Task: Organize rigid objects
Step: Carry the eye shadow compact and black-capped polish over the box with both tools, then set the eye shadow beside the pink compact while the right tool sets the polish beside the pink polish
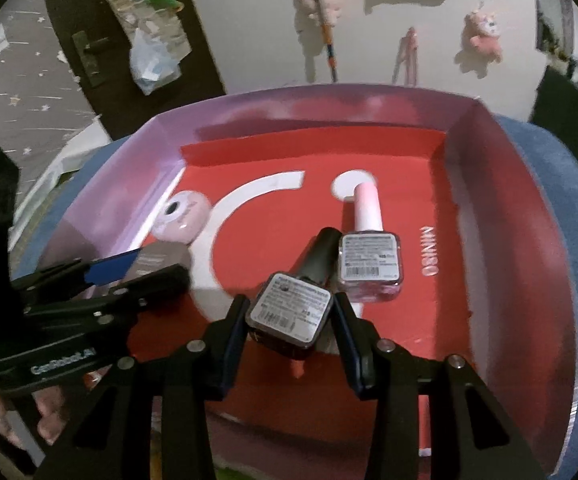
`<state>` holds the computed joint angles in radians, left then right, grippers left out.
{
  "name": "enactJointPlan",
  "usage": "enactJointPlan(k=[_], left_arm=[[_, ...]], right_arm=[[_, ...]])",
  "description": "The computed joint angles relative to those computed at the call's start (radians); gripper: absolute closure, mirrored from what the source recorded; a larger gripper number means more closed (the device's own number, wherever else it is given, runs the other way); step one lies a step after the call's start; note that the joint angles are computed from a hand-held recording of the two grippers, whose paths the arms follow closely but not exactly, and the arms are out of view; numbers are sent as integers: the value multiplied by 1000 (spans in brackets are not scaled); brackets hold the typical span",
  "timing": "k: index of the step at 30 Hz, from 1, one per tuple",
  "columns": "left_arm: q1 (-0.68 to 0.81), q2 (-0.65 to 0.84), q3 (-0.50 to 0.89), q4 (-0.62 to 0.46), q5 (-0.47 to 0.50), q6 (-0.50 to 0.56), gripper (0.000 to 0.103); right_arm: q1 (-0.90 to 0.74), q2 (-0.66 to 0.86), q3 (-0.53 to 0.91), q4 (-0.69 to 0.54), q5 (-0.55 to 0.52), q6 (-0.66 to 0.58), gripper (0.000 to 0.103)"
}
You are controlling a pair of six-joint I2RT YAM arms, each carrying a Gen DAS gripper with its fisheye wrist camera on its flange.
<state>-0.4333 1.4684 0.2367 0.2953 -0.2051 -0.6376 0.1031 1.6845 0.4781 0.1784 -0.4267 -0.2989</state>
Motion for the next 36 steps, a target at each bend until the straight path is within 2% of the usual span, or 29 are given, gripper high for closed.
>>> enactJointPlan(k=[17, 36], left_arm=[[5, 29, 26, -6, -16, 12, 49], [24, 45, 9, 48, 7, 13, 48]], right_arm=[[-9, 32, 11, 45, 39, 37, 58], [21, 34, -5, 82, 77, 57, 58]])
